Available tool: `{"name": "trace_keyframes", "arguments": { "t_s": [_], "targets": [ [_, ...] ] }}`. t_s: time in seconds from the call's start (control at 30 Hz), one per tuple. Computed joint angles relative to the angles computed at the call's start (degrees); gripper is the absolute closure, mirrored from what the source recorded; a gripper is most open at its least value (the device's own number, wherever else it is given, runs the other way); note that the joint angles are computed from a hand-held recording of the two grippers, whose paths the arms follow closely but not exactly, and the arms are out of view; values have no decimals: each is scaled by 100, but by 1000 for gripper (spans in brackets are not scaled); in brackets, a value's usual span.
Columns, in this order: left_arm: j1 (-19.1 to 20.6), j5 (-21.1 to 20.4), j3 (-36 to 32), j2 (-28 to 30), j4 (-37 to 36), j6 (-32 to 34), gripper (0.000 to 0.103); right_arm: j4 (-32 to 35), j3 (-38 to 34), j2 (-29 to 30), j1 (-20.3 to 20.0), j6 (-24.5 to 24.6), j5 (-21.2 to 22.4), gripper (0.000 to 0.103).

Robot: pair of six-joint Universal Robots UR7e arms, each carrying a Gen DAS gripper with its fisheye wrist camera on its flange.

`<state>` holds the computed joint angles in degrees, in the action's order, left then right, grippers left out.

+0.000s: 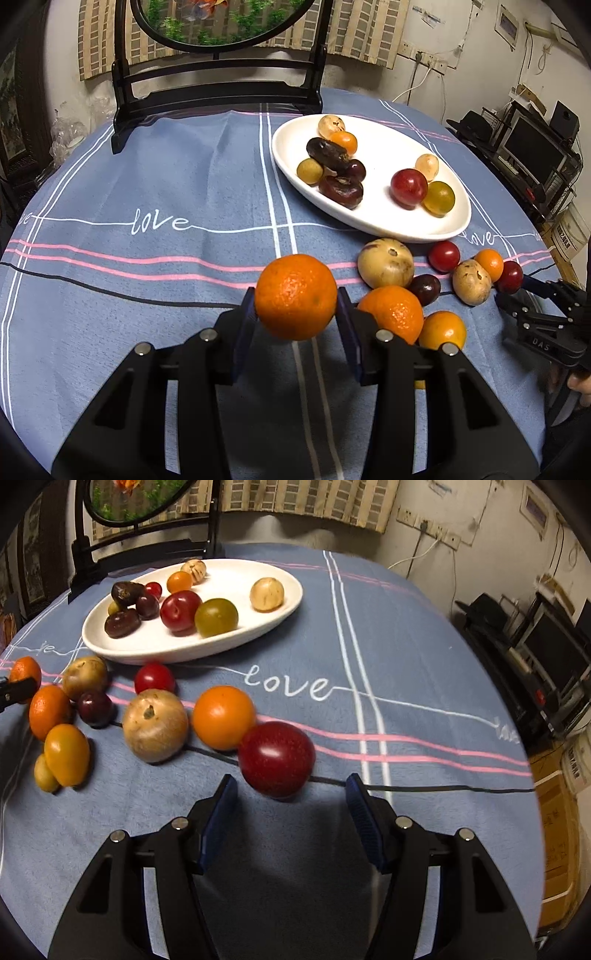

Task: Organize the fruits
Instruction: 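Close the left gripper on a tangerine while the right gripper closes on a red plum, then carry the tangerine and red plum over the white plate and open both grippers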

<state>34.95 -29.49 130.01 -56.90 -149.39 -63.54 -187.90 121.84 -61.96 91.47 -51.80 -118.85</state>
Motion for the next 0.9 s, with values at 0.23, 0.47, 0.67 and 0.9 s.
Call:
{"name": "trace_keyframes", "arguments": {
  "t_s": [0.23,0.47,0.67,0.9],
  "targets": [
    [8,-41,4,18,-78,63,60,779,-150,-256,-214,726,694,63],
    [72,-139,15,23,-169,107,60,894,-89,-411,-172,894,778,64],
    [22,-70,44,32,-281,165,60,707,-25,-498,-160,887,900,64],
    [-117,-37,-35,21,-214,139,60,669,181,-804,-207,862,1599,64]
  ]
}}
